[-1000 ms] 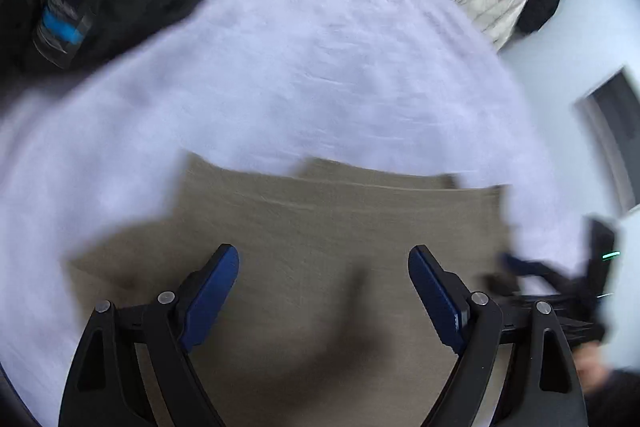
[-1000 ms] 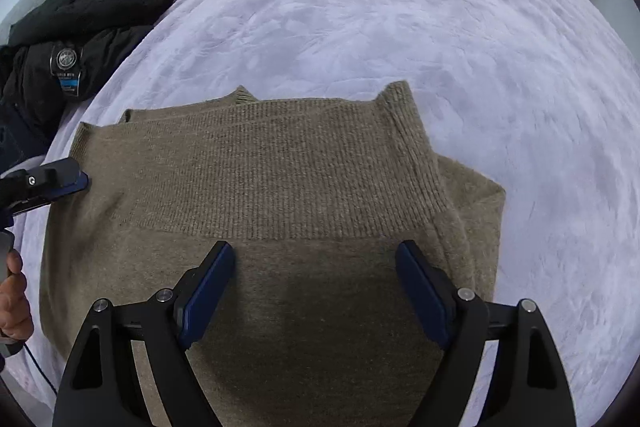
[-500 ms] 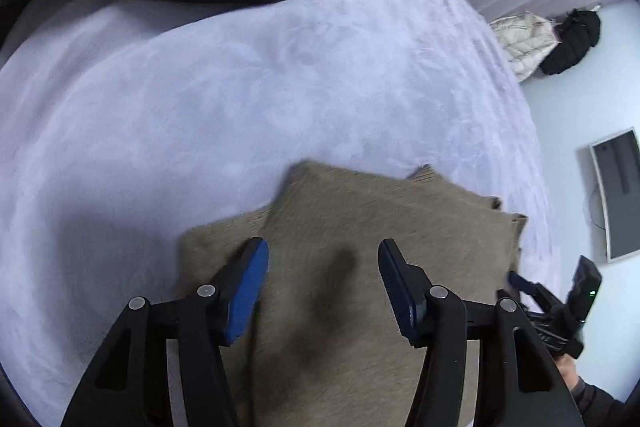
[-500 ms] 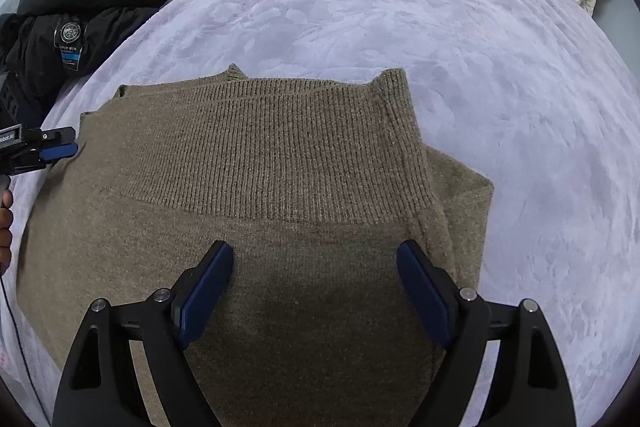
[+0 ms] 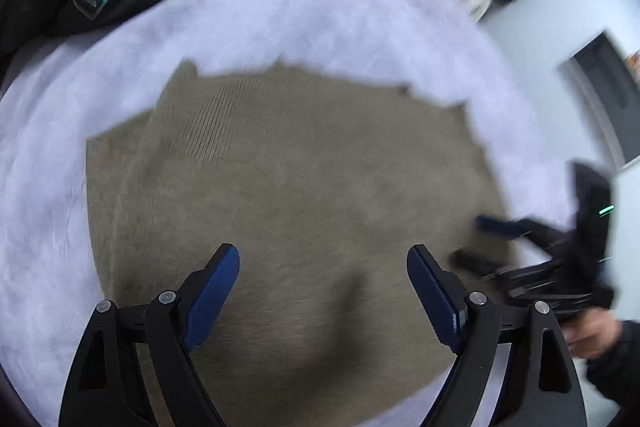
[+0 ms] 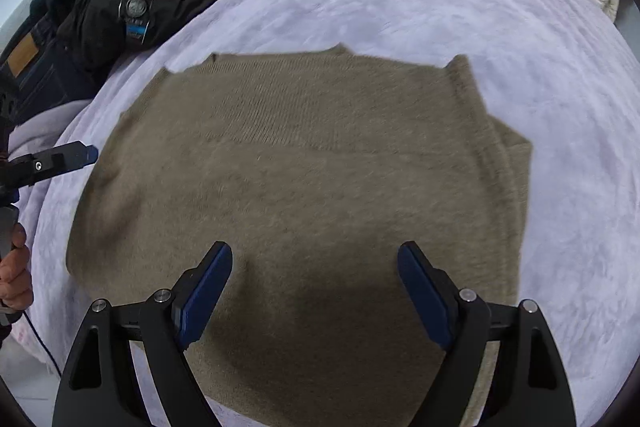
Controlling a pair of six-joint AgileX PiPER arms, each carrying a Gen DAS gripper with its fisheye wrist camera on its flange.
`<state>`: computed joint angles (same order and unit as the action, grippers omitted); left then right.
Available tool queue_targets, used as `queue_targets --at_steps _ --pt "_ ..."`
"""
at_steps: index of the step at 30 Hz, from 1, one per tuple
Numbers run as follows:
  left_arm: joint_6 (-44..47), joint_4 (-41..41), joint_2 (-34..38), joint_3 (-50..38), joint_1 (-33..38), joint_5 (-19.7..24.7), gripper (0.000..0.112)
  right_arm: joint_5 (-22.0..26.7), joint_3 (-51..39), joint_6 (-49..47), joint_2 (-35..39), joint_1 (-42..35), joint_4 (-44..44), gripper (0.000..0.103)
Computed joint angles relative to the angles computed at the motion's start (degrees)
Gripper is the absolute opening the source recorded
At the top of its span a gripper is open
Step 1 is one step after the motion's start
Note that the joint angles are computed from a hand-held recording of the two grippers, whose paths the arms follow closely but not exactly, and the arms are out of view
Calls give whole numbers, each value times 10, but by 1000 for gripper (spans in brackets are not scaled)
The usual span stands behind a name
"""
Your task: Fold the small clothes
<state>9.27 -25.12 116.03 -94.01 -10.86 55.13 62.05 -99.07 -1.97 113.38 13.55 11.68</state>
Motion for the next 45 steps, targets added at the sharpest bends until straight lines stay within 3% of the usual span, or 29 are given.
queue_targets --at_steps 2,6,9,11,14,17,19,23,24,25,28,34,40,45 --pt "-17 22 15 13 11 -9 87 -21 29 1 -7 -8 -13 87" --pt "47 -72 -18 55 84 4 87 -40 90 -48 -48 -68 31 87" --pt "43 -64 -43 78 116 28 87 -23 119 -74 -74 -109 37 87" --pt "6 -43 -72 91 127 35 87 -3 122 -6 -79 -125 -19 87" --pt "-50 -8 -148 151 105 8 87 -6 164 33 -141 -142 -11 87" --pt "-94 21 -184 195 39 -21 87 -27 203 42 -200 -84 -11 87" --pt "-161 96 -169 184 -32 -28 87 -30 211 47 -199 -31 16 87" --pt "-283 248 -103 145 -136 7 88 -33 196 82 -139 52 23 87" --pt "-307 286 -83 137 -149 24 95 -29 187 92 -123 60 14 87" --pt "-320 301 -74 139 -149 29 103 -30 185 107 -113 65 -6 87" --pt "-296 263 -82 164 -120 12 103 -40 206 96 -120 28 16 87" --pt "-283 270 -112 182 -100 34 103 -22 251 101 -168 -46 -12 87" --pt "-285 293 -162 189 -91 44 103 8 205 143 -198 -14 -104 88" --pt "-273 307 -132 140 -71 52 103 35 42 120 -77 64 -152 88"
